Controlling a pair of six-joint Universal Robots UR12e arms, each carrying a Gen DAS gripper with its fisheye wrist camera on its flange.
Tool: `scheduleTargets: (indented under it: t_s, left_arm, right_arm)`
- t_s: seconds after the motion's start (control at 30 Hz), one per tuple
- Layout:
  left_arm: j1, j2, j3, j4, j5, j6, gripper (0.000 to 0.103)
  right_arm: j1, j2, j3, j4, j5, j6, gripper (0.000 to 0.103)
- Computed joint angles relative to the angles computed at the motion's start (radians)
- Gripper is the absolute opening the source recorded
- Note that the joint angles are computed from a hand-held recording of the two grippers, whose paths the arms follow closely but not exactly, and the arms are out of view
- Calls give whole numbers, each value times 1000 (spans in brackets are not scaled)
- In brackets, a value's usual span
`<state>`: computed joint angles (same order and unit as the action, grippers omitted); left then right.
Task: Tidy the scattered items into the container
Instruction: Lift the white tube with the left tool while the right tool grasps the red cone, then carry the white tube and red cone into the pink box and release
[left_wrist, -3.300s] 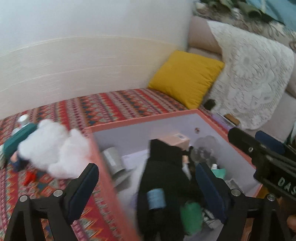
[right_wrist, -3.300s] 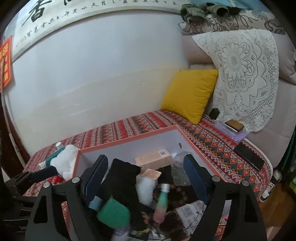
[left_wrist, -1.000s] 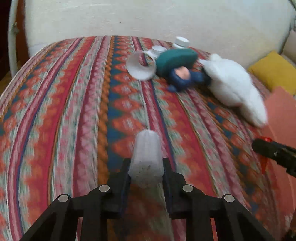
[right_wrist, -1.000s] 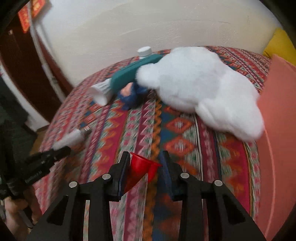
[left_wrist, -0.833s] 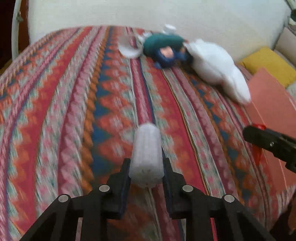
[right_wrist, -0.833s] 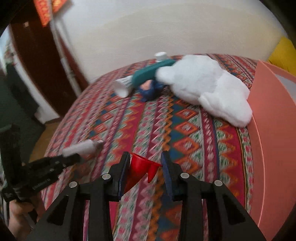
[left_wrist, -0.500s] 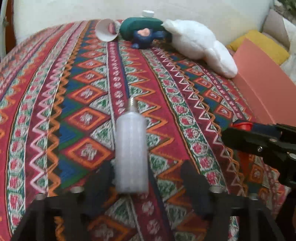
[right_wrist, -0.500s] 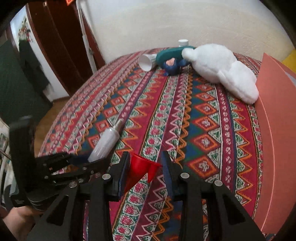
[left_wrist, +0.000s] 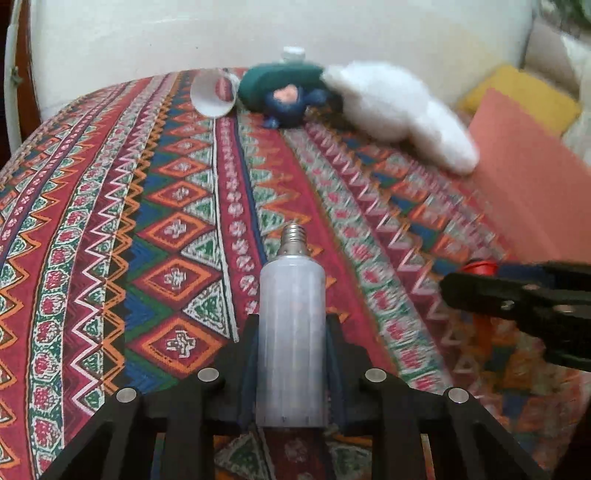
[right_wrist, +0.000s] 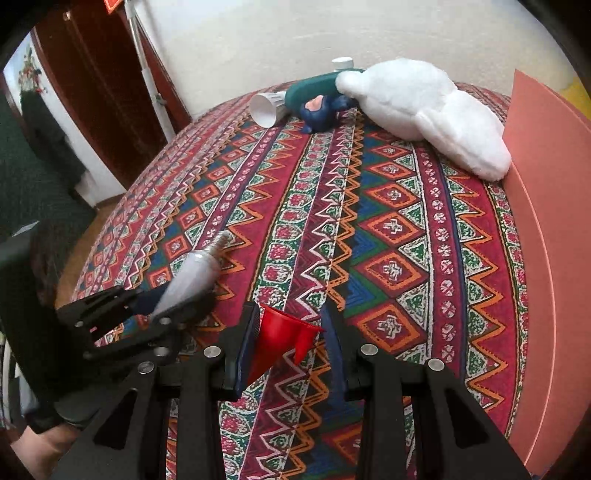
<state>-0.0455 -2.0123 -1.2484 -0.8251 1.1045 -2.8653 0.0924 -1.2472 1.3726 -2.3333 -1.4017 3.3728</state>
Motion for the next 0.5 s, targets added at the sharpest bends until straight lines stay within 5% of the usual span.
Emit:
scheduleTargets:
  t_s: [0.2, 0.5]
  left_arm:
    - [36, 13, -1, 58, -129, -82, 27]
    - [47, 28, -12, 142, -177, -141, 26]
  right_arm:
    - [-4, -10, 5, -51, 4, 4, 37]
    - [6, -37, 20, -123, -19, -36, 37]
